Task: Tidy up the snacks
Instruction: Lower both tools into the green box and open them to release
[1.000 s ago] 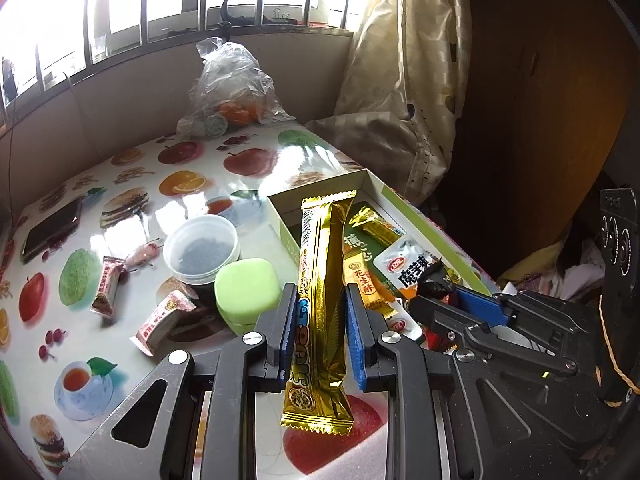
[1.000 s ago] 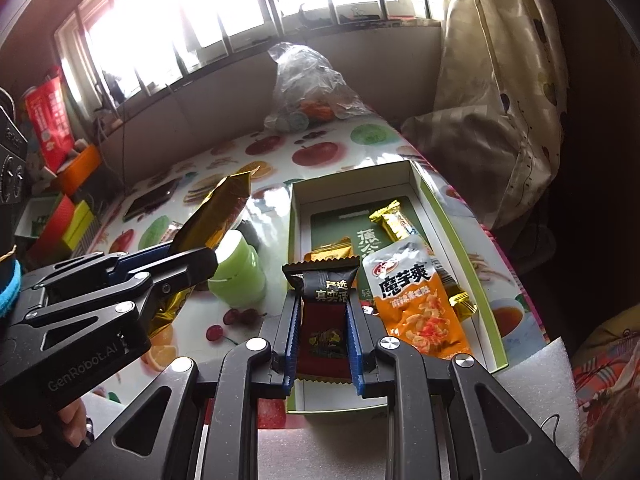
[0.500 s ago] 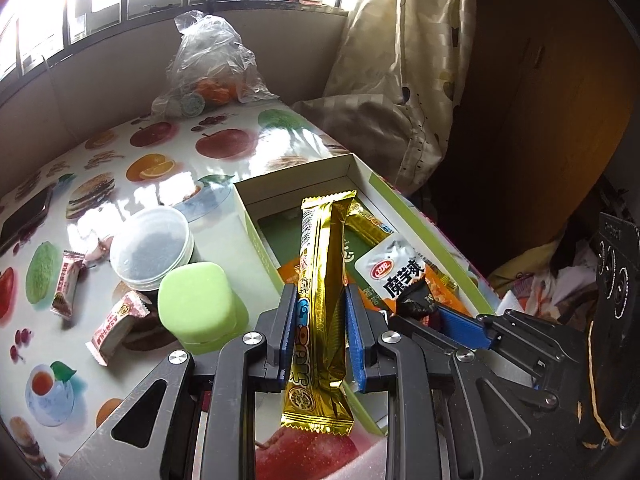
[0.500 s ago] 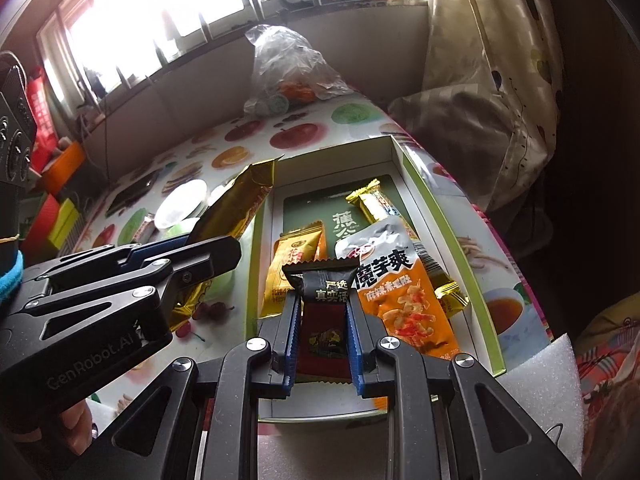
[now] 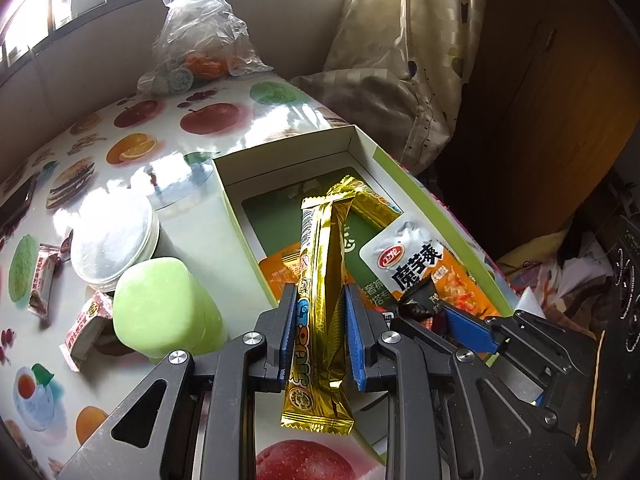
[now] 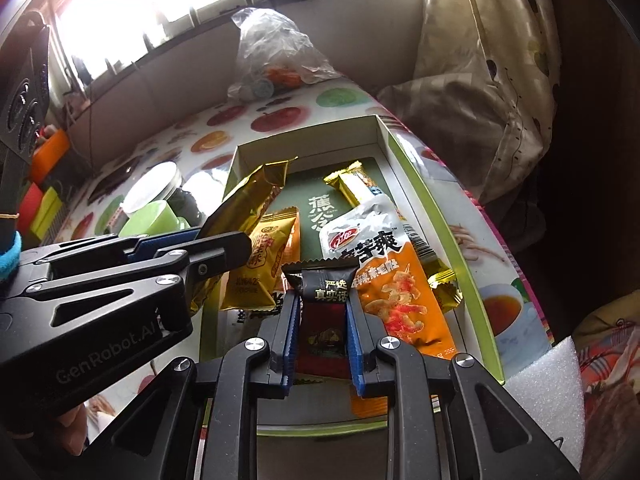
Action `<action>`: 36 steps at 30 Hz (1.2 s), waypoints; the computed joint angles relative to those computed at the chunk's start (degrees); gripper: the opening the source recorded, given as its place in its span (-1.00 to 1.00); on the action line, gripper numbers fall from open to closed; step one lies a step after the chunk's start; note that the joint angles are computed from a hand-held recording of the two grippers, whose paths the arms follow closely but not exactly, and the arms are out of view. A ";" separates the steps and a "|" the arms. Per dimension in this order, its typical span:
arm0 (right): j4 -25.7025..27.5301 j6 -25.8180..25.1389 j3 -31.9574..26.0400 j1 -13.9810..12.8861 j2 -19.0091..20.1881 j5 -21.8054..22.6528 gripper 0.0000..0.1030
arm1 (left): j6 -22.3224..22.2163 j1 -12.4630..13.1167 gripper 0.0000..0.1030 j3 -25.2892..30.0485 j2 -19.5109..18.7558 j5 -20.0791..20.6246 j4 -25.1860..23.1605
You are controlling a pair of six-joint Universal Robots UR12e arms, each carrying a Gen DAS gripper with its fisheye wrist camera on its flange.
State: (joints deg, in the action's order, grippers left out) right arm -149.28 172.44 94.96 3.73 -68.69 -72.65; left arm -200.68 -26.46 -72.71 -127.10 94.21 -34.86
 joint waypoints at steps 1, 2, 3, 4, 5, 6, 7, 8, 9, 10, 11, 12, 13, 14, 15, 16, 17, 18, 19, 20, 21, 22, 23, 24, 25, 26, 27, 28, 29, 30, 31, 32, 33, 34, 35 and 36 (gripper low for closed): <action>-0.23 -0.19 -0.01 0.02 0.07 -0.09 -0.60 | -0.04 0.00 -0.53 0.27 -0.22 0.22 -0.24; -0.47 -0.39 0.06 0.04 0.10 -0.10 -0.60 | -0.12 0.03 -0.53 0.47 -0.39 0.17 -0.38; -0.79 -0.60 0.11 0.06 0.15 -0.18 -0.60 | -0.21 0.02 -0.53 0.72 -0.54 0.23 -0.57; -1.19 -0.87 0.19 0.10 0.19 -0.37 -0.60 | -0.09 -0.05 -0.53 0.83 -0.64 0.50 -0.51; -1.65 -1.13 0.25 0.13 0.25 -0.71 -0.60 | 0.10 -0.07 -0.53 1.05 -0.80 0.54 -0.61; -2.15 -1.17 0.34 0.19 0.30 -1.17 -0.60 | 0.16 -0.03 -0.53 1.21 -0.92 0.28 -0.65; -2.56 -1.07 0.38 0.18 0.35 -1.31 -0.60 | 0.16 0.05 -0.53 1.27 -1.00 0.01 -0.52; -2.71 -0.97 0.33 0.15 0.43 -1.29 -0.60 | -0.03 0.07 -0.53 1.33 -1.03 0.00 -0.60; -2.83 -0.90 0.36 0.09 0.46 -1.16 -0.60 | -0.21 0.12 -0.53 1.32 -1.03 -0.16 -0.59; -2.79 -0.92 0.34 0.08 0.46 -1.15 -0.60 | -0.27 0.19 -0.53 1.36 -1.08 -0.42 -0.55; -2.83 -0.94 0.32 0.10 0.48 -1.16 -0.60 | -0.39 0.23 -0.53 1.43 -1.12 -0.62 -0.56; -2.84 -0.99 0.34 0.11 0.49 -1.25 -0.60 | -0.41 0.25 -0.53 1.43 -1.11 -0.72 -0.58; -2.82 -1.02 0.36 0.08 0.47 -1.12 -0.58 | -0.35 0.27 -0.53 1.39 -1.10 -0.74 -0.52; -2.76 -1.11 0.28 0.07 0.51 -0.97 -0.56 | -0.43 0.28 -0.53 1.40 -1.11 -0.75 -0.46; -2.73 -1.29 0.25 0.09 0.52 -1.03 -0.54 | -0.45 0.30 -0.53 1.30 -1.07 -0.86 -0.29; -2.67 -1.43 0.18 0.16 0.53 -1.19 -0.53 | -0.46 0.29 -0.52 1.21 -1.04 -0.86 -0.11; -2.60 -1.45 0.16 0.21 0.51 -1.30 -0.52 | -0.50 0.30 -0.44 1.16 -1.02 -0.79 -0.02; -2.58 -1.37 0.17 0.22 0.48 -1.25 -0.51 | -0.52 0.33 -0.39 1.09 -0.98 -0.91 0.06; -2.61 -1.30 0.18 0.21 0.47 -1.07 -0.47 | -0.44 0.43 -0.31 0.83 -0.91 -1.66 0.58; -2.72 -1.21 0.21 0.25 0.48 -1.09 -0.46 | -0.43 0.45 -0.26 0.73 -0.86 -1.96 0.80; -2.82 -1.17 0.27 0.26 0.44 -0.99 -0.43 | -0.26 0.37 -0.24 0.73 -0.83 -1.83 0.86; -2.87 -1.29 0.31 0.26 0.41 -0.84 -0.39 | -0.01 0.26 -0.21 0.79 -0.84 -1.58 0.79; -2.89 -1.40 0.38 0.30 0.37 -0.91 -0.37 | 0.09 0.20 -0.20 0.84 -0.85 -1.44 0.67; -2.89 -1.47 0.40 0.36 0.34 -1.07 -0.35 | 0.00 0.17 -0.20 0.87 -0.85 -1.37 0.64; -2.93 -1.48 0.41 0.40 0.31 -1.22 -0.33 | -0.07 0.16 -0.20 0.76 -0.77 -1.36 0.75; -3.03 -1.40 0.43 0.43 0.29 -1.36 -0.32 | -0.12 0.14 -0.20 0.66 -0.70 -1.27 0.85; -3.22 -1.33 0.63 0.41 0.17 -1.37 -0.30 | -0.15 0.10 -0.20 0.56 -0.62 -1.10 0.96; -3.33 -1.30 0.71 0.42 0.11 -1.38 -0.27 | -0.06 0.10 -0.20 0.43 -0.52 -0.93 1.07; -3.48 -1.33 0.85 0.42 0.02 -1.41 -0.25 | -0.06 0.07 -0.19 0.30 -0.42 -0.81 1.19; -3.57 -1.38 0.94 0.44 -0.06 -1.46 -0.21 | -0.06 0.09 -0.18 0.10 -0.29 -0.83 1.42; -3.67 -1.44 1.04 0.45 -0.13 -1.41 -0.16 | 0.01 0.11 -0.12 -0.12 -0.14 -0.89 1.66; -3.97 -1.43 1.24 0.47 -0.26 -1.59 -0.14 | 0.00 0.10 -0.06 -0.27 -0.01 -0.81 1.80; -4.18 -1.34 1.33 0.51 -0.33 -1.84 -0.12 | -0.08 0.05 -0.05 -0.48 0.15 -0.63 2.15; -4.25 -1.26 1.47 0.49 -0.46 -1.78 -0.10 | -0.12 0.03 -0.05 -0.58 0.24 -0.61 2.42; -4.29 -1.20 1.57 0.45 -0.56 -1.76 -0.09 | -0.18 -0.01 -0.04 -0.65 0.33 -0.44 2.52; -4.32 -1.16 1.63 0.46 -0.63 -1.89 -0.08 | -0.18 -0.08 -0.04 -0.75 0.43 -0.13 2.62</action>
State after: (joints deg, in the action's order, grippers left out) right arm -153.60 171.28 96.59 4.19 -69.32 -74.54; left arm -200.86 -26.54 -73.46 -126.67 94.08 -32.24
